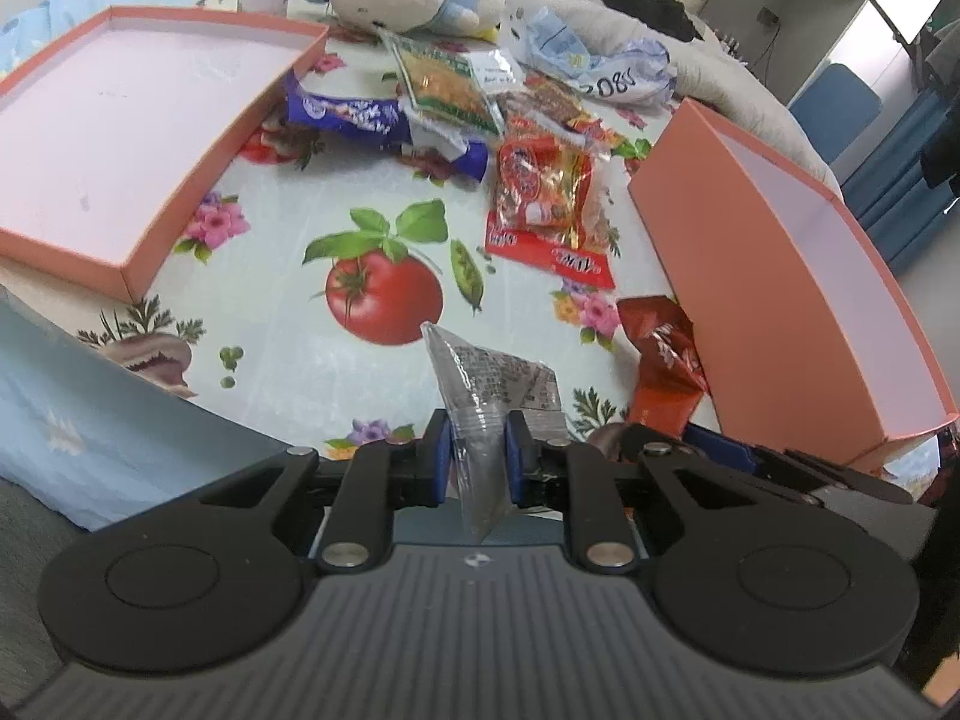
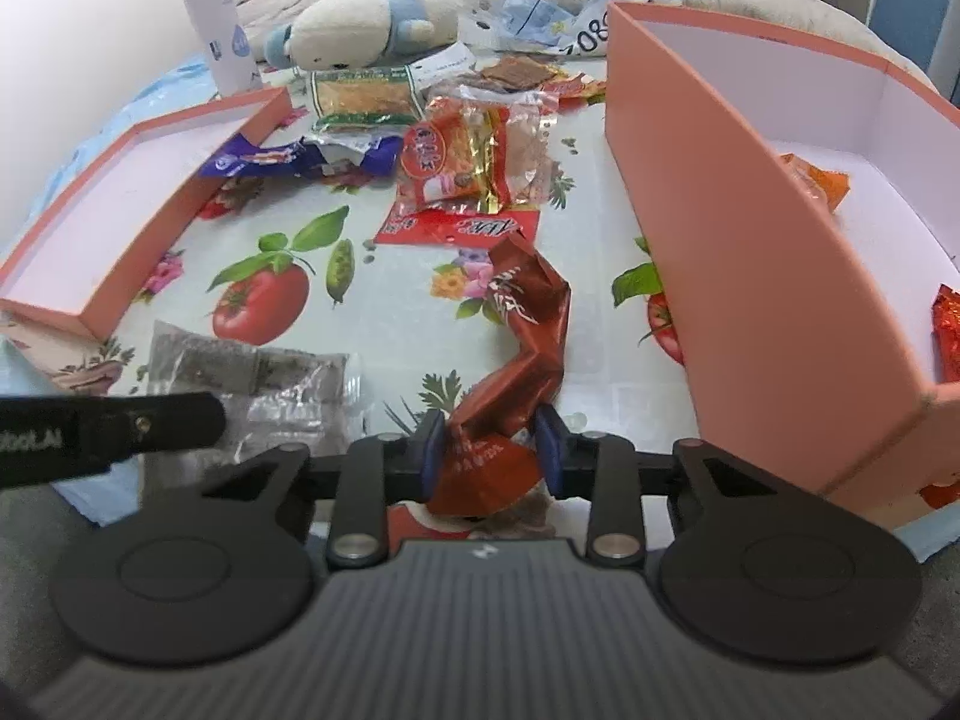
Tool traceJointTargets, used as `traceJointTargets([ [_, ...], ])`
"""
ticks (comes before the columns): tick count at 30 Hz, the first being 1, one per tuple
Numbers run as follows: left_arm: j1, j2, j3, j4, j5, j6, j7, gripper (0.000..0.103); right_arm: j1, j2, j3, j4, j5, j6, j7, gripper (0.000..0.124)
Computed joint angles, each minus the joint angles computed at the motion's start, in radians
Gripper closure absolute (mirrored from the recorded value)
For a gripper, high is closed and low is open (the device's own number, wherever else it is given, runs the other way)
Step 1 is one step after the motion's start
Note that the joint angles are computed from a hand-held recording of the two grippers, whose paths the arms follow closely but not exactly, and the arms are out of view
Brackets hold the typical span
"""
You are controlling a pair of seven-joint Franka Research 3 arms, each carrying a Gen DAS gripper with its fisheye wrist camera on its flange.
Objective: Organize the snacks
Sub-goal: 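Lift both held snacks and carry them toward the pink box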
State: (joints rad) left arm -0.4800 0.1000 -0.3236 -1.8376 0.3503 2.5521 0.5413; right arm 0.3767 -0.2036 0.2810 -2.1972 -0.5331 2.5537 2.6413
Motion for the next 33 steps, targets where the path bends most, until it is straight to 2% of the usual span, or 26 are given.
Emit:
traceJointTargets([
  [12, -0.012, -0.058, -0.013, 0.036, 0.030, -0.061, 0.008, 0.083, -0.047, -0.189, 0.050, -0.047, 0.023, -0.005, 0.000, 0.089],
  [22, -0.017, -0.137, -0.040, 0.059, 0.112, -0.038, -0.041, 0.083, -0.119, -0.372, 0.131, -0.075, 0.083, -0.029, -0.031, 0.089],
  [29, -0.025, -0.139, -0.055, 0.097, 0.116, -0.026, -0.055, 0.084, -0.153, -0.452, 0.132, -0.089, 0.165, -0.055, -0.113, 0.089],
  [33, -0.040, -0.108, -0.061, 0.148, 0.106, -0.015, -0.023, 0.084, -0.174, -0.487, 0.137, -0.098, 0.206, -0.079, -0.139, 0.089],
])
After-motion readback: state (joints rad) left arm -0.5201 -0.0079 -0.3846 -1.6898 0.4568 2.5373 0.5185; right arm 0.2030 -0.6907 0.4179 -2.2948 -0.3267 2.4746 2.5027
